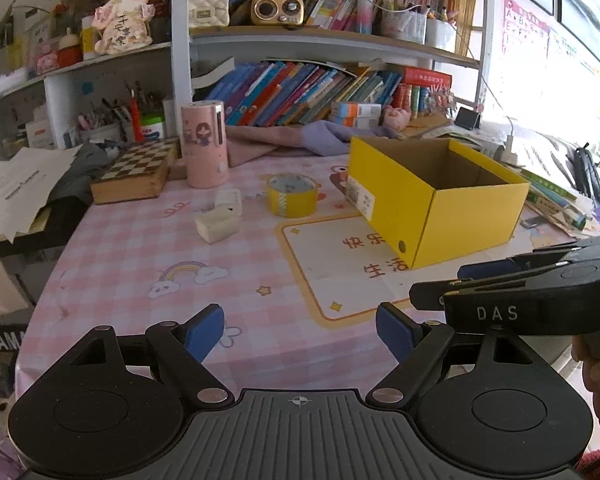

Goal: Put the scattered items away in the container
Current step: 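Move both tools toward the beige block and yellow tape roll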

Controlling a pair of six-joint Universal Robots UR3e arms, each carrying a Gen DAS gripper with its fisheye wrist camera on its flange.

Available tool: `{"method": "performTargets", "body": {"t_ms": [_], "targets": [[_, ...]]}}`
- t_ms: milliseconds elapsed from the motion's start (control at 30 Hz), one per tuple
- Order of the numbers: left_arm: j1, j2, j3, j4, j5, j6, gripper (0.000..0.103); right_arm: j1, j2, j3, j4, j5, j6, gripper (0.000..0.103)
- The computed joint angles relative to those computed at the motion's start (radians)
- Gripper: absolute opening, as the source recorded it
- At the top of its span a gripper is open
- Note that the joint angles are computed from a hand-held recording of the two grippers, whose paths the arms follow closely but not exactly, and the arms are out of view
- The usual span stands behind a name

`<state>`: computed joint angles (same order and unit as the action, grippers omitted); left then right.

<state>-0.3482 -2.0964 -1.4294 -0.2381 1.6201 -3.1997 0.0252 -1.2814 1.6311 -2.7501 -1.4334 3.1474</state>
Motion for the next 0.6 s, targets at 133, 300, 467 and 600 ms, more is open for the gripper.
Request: {"method": "performTargets", "body": {"t_ms": [133,300,467,600], "targets": [[0.011,0.009,-0.011,0.005,0.015,-0.002,0.085,0.011,0.035,-0.041,0.006,0.011,0.001,0.047],[0.020,-0.006,0.010,0.004,0.029,-0.004,0.085,0.024,0.074,-0.091,0.012,0.019,-0.012,0.047],[0.025,-0.035,0.051,-0.016,0.025,-0.001,0.085,0.027,0.102,-0.127,0.023,0.014,-0.012,0.047],[0.031,-0.063,0.092,-0.036,0.022,-0.004,0.085,0.025,0.140,-0.179,0.047,0.015,-0.012,0.047]]}}
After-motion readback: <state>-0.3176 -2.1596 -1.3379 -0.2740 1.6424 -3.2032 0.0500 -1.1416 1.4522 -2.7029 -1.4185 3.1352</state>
